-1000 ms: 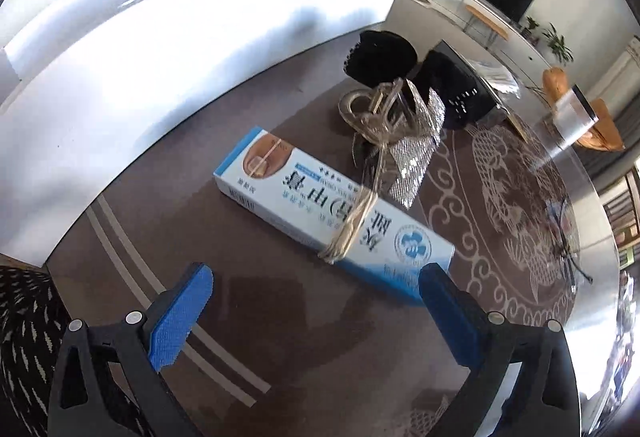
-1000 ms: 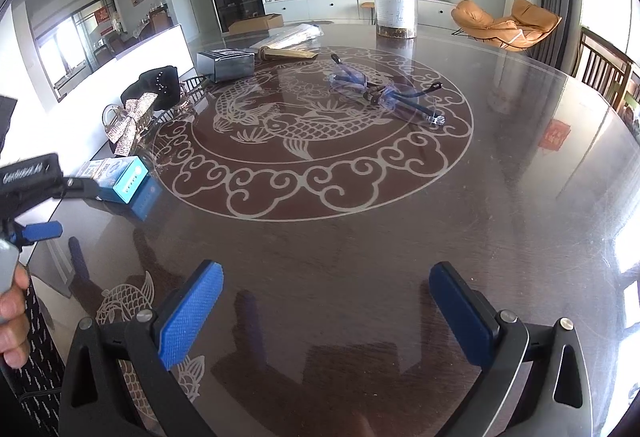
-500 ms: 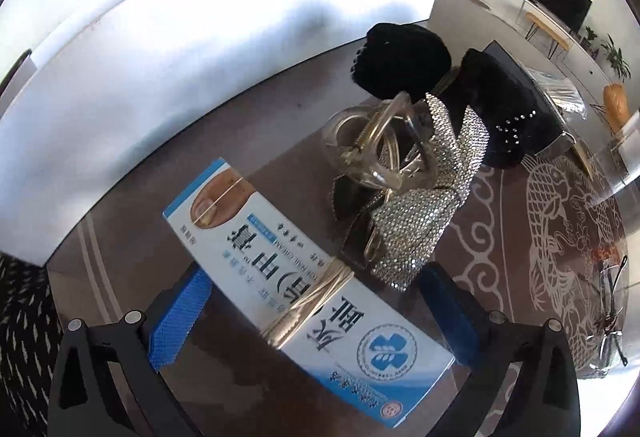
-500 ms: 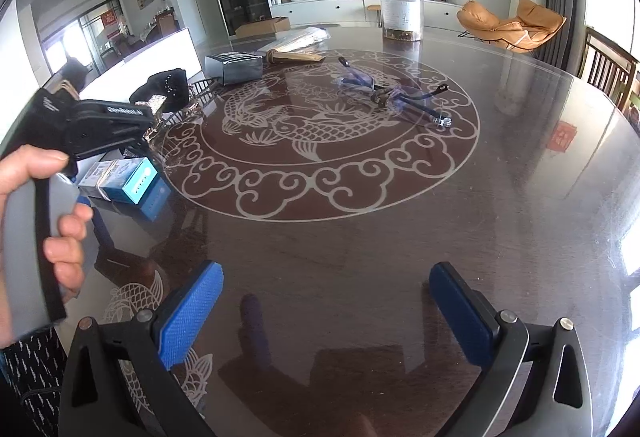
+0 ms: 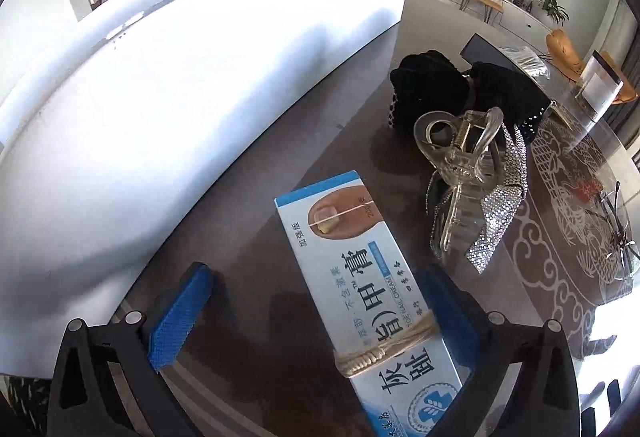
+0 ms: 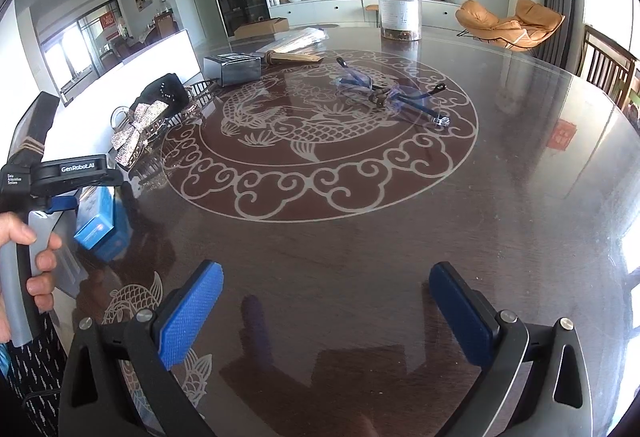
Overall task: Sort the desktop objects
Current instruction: 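Grasp the string-tied ointment box with the left gripper while the right gripper approaches the sequined bow clip, then lift the ointment box with the left gripper while the right gripper grasps the sequined bow clip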
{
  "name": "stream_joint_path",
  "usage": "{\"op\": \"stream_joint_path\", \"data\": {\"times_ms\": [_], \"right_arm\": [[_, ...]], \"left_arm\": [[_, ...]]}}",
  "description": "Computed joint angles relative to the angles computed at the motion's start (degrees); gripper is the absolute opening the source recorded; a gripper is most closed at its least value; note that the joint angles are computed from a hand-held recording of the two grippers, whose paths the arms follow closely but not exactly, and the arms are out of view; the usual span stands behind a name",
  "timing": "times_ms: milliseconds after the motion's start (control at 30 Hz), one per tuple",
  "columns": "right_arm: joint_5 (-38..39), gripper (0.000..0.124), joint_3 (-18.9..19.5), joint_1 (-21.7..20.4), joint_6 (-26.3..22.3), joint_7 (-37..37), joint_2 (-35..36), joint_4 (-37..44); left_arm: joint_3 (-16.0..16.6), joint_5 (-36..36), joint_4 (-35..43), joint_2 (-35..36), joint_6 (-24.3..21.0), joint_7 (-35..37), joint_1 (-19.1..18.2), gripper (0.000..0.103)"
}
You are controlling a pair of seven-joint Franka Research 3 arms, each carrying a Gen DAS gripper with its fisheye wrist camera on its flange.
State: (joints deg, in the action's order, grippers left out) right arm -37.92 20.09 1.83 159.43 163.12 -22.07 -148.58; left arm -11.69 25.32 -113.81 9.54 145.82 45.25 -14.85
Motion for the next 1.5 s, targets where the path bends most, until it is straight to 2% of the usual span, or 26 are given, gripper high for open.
{"op": "stream_joint_path", "data": {"times_ms": [67,100,133,167,200,267,333,400,467,500,567,667,767,800,833,867,967,1000,1133,1233,1300,1333,1367,1433,1467,1500], "right_arm": [[-2.42,0.103,-4.07,4.13,-1.4,1.47,0.83,0.58],[-2.54,0.103,-5.06,5.12,-1.79,1.25,1.03,0.73],[-1.77,0.103,-4.13,4.12,-1.54,0.69,0.95,0.66],[0.22,0.103,-1.65,1.57,-0.92,-0.77,0.67,0.54],[1.04,0.103,-0.37,0.25,-0.51,-1.6,0.61,0.71],[5.82,0.103,5.38,-6.55,6.01,-5.49,0.64,0.63],[12.55,0.103,6.67,-8.14,11.4,-13.69,5.1,4.08],[30.41,0.103,2.29,-1.83,14.26,-32.61,13.5,10.69],[50.5,0.103,-3.94,6.98,11.7,-52.26,21.61,20.28],[57.98,0.103,-4.75,8.81,11.19,-60.0,25.72,25.29],[61.47,0.103,-5.98,10.56,6.28,-64.38,33.13,35.29],[59.59,0.103,-15.94,19.88,-2.48,-61.59,42.0,48.32],[57.23,0.1,-22.88,25.86,-5.06,-59.23,46.05,54.4],[56.41,0.092,-25.54,27.93,-6.07,-57.92,46.6,55.34],[54.59,0.066,-26.36,28.47,-6.56,-56.99,46.62,55.49],[56.16,0.067,-29.18,30.75,-7.44,-58.84,46.51,55.4],[48.14,0.067,-32.33,33.38,-5.33,-55.15,42.18,49.0],[43.85,0.067,-31.57,32.52,-4.59,-52.51,40.26,46.42],[19.51,0.067,-38.66,37.36,-2.67,-35.71,28.16,31.49],[-1.18,0.067,-38.48,36.09,-8.4,-19.99,17.64,22.01],[-6.32,0.067,-32.23,28.75,-11.01,-14.98,11.67,16.19],[-7.36,0.068,-30.07,25.97,-11.29,-13.17,9.71,14.1],[-7.47,0.08,-29.72,24.78,-10.49,-11.98,7.61,11.71],[-6.45,0.103,-27.39,21.44,-9.52,-10.6,5.28,8.73],[-6.68,0.103,-28.78,22.63,-8.89,-9.55,4.45,7.68],[-7.84,0.103,-31.74,25.83,-8.88,-7.52,3.85,7.0]], "left_arm": [[0.02,0.24,-0.46,-0.01,1.66,1.78,0.31,0.097],[0.21,1.33,-1.02,-0.33,3.01,1.5,0.2,0.081],[0.26,2.12,-2.21,-1.25,4.38,1.4,0.15,0.07],[0.2,2.25,-3.14,-1.95,5.54,2.29,0.37,0.05],[0.05,1.76,-4.07,-2.68,6.33,3.69,0.68,0.043],[0.39,3.39,-6.74,-4.38,8.58,2.63,0.86,0.043],[1.05,6.84,-9.94,-6.35,11.5,-1.41,1.23,0.042],[0.65,4.16,-11.09,-7.16,12.65,-0.45,1.96,0.042],[0.55,5.06,-9.87,-6.11,12.45,-1.0,2.17,0.042],[0.73,5.74,-8.85,-5.05,12.41,-1.02,2.34,0.042],[0.93,7.27,-8.62,-4.89,12.02,-2.41,2.15,0.042],[1.0,8.66,-8.37,-4.63,11.82,-4.32,2.0,0.043],[1.06,10.36,-6.1,-2.67,11.23,-5.92,1.59,0.043],[1.18,11.07,-5.68,-2.36,10.87,-6.3,1.33,0.043],[1.28,11.06,-7.25,-3.72,11.21,-6.1,1.47,0.043],[1.29,11.04,-8.13,-4.42,11.69,-5.88,1.64,0.043],[0.66,9.28,-10.28,-5.74,13.77,-3.0,2.02,0.043],[0.24,8.07,-10.55,-5.73,14.67,-0.75,2.06,0.043],[-1.65,0.87,-11.54,-5.69,18.59,10.37,1.7,0.043],[-4.96,-14.21,-12.19,-5.32,22.01,26.24,2.22,0.042],[-6.61,-23.25,-12.44,-5.2,23.27,34.61,2.3,0.043],[-6.11,-22.83,-12.44,-5.24,23.21,34.29,1.54,0.044],[-5.17,-20.52,-12.16,-5.19,22.69,32.31,0.61,0.048],[-3.3,-14.81,-11.07,-4.99,20.35,27.46,-0.77,0.071],[-1.6,-8.51,-11.54,-5.9,18.47,21.13,-1.71,0.085],[-0.94,-4.48,-11.56,-6.23,17.26,16.71,-1.96,0.088]]}}
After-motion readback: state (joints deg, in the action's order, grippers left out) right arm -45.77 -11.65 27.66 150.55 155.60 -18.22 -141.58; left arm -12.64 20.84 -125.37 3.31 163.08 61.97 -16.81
